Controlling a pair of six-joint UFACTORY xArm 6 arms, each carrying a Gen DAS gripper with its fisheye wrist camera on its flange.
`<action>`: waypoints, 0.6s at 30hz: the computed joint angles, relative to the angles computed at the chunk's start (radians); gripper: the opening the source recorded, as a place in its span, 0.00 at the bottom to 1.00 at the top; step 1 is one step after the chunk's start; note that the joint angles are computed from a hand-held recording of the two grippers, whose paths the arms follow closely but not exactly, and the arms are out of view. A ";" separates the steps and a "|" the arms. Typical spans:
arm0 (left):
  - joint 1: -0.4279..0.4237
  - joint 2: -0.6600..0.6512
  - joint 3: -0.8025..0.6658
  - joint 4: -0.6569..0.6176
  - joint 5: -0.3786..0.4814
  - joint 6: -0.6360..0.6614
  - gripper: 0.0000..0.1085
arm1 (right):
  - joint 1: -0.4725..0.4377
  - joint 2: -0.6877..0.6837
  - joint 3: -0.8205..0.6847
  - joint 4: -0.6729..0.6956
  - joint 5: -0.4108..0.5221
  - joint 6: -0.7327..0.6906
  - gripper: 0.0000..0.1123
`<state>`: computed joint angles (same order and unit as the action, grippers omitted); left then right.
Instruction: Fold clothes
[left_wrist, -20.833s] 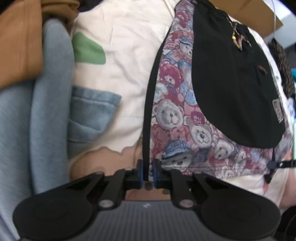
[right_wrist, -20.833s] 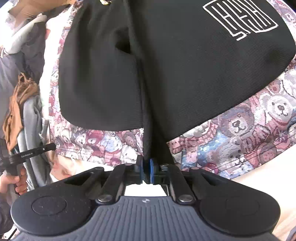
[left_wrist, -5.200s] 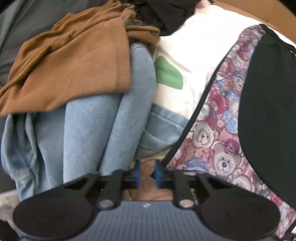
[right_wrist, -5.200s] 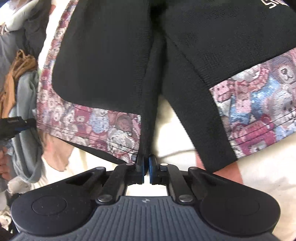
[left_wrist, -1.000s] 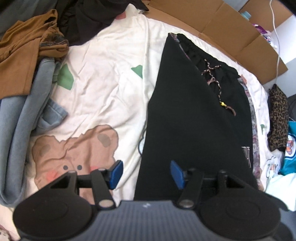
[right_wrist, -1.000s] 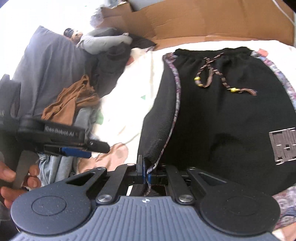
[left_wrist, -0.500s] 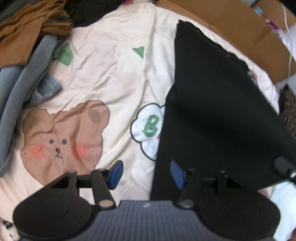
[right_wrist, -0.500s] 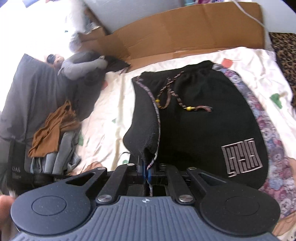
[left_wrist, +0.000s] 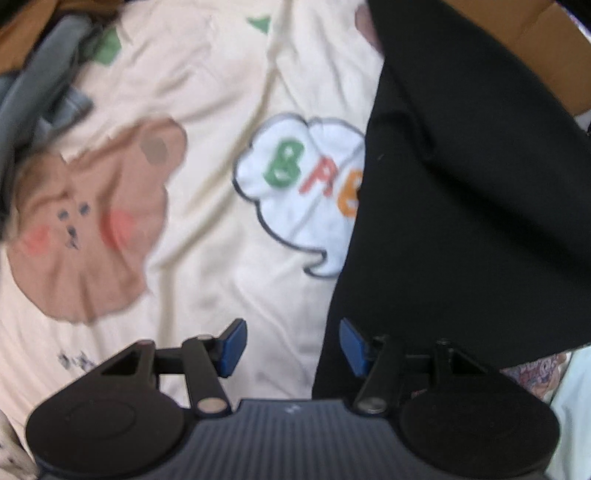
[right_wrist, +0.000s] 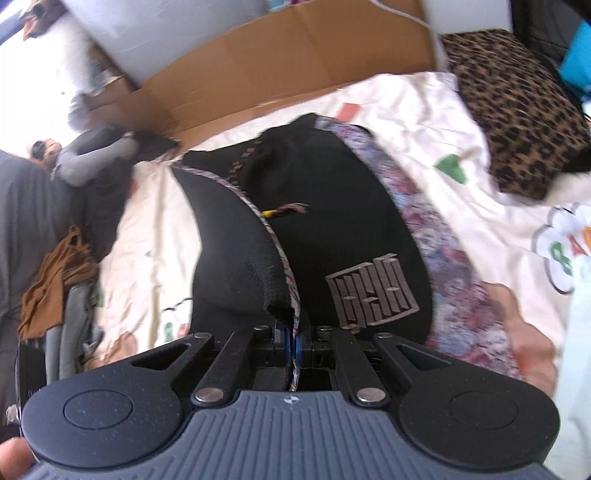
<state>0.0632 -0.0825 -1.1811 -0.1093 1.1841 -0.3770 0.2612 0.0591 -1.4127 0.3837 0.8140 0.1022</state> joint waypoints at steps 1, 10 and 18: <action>-0.008 0.000 0.008 -0.004 0.001 -0.009 0.54 | -0.009 -0.005 0.011 -0.001 -0.001 0.002 0.00; -0.058 -0.035 0.100 -0.074 -0.042 -0.096 0.54 | -0.072 -0.036 0.114 -0.009 -0.018 0.029 0.00; -0.069 -0.095 0.197 -0.149 -0.104 -0.108 0.51 | -0.108 -0.046 0.200 -0.057 -0.023 0.131 0.00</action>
